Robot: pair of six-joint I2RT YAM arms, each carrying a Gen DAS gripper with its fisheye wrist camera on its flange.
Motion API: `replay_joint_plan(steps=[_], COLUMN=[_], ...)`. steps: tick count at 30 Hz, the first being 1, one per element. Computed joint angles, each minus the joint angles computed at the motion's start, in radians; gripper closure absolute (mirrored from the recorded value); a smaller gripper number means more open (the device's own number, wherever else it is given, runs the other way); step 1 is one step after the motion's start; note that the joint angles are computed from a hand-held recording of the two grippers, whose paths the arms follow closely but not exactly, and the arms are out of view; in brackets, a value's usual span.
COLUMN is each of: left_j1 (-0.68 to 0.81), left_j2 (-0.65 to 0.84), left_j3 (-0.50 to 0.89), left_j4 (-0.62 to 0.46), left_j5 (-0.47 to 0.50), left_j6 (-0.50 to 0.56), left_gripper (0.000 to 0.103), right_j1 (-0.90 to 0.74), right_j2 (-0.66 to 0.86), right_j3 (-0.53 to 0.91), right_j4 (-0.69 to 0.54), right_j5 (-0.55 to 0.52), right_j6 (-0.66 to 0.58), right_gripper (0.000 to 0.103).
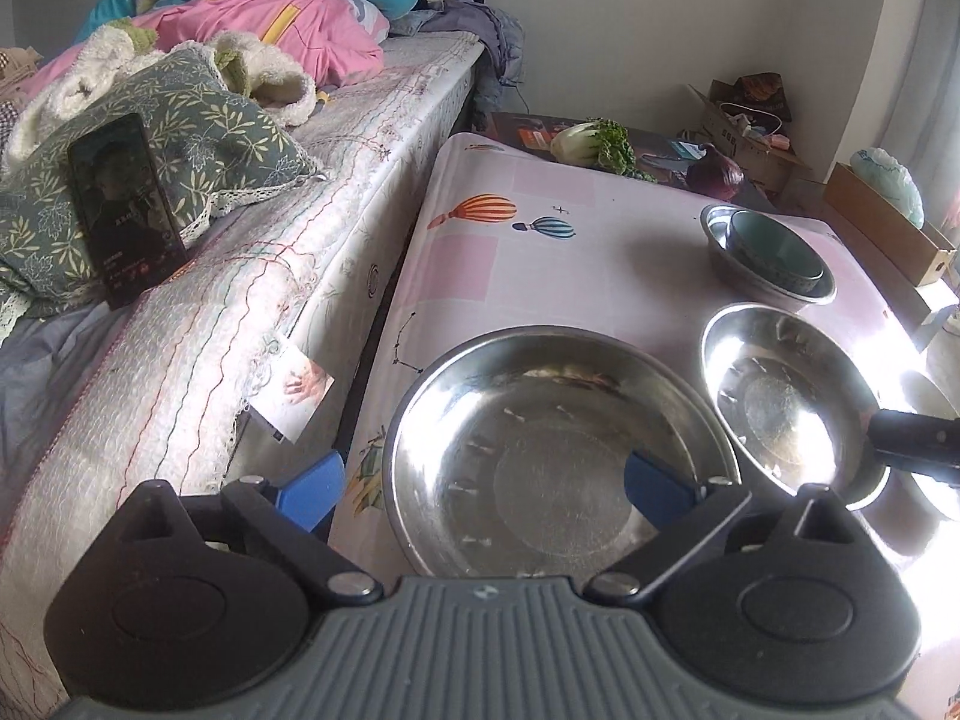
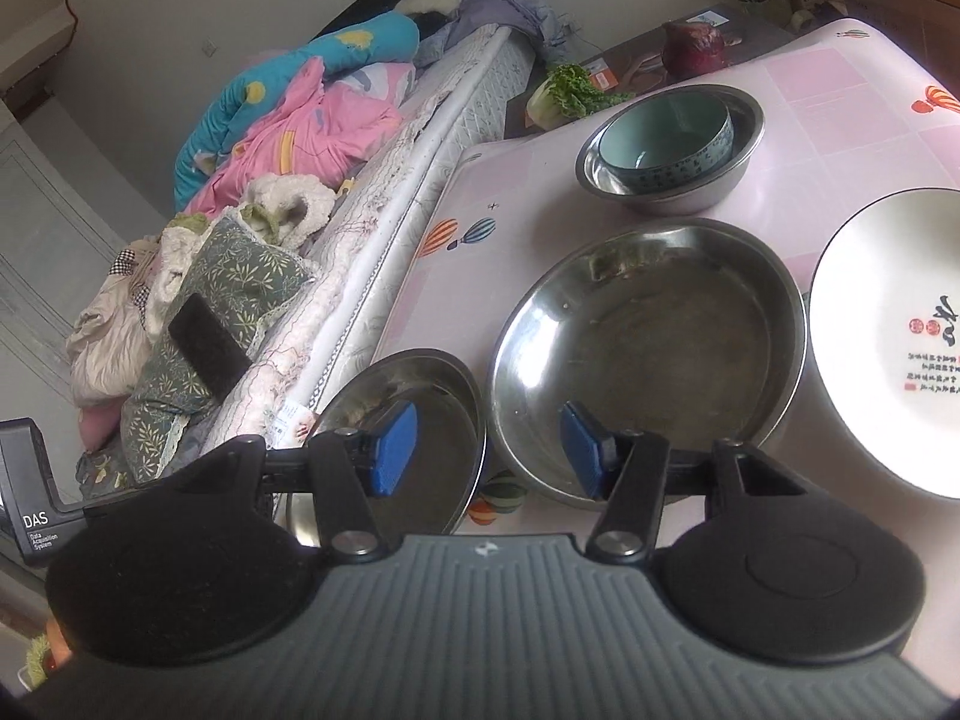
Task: Organize plates and bowls
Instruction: 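Move both grippers to the rim of another steel bowl and close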
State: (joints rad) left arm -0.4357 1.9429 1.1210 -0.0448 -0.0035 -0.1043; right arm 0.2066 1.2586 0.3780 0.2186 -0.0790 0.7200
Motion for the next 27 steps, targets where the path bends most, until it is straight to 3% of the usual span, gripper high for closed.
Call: replay_joint_plan(steps=[10,17,23,27], left_j1=[0.015,0.036,0.054,0.056], left_j2=[0.050,0.113,0.179,0.187], left_j3=[-0.092,-0.052,0.043,0.067], left_j4=[0.144,0.177,0.107,0.076], left_j5=[0.017,0.029,0.054,0.056], left_j6=[-0.003,0.006,-0.003,-0.009], left_gripper=[0.006,0.014,0.039,0.059], right_j1=[0.168,0.184,0.190,0.186], right_j2=[0.332,0.466,0.526,0.535], right_j3=[0.113,0.179,0.248,0.262], right_j4=[0.091,0.141,0.128,0.132], right_j5=[0.103,0.121,0.159,0.160], right_j6=[0.120,0.140,0.115,0.098], right_gripper=[0.050,0.050,0.054,0.074])
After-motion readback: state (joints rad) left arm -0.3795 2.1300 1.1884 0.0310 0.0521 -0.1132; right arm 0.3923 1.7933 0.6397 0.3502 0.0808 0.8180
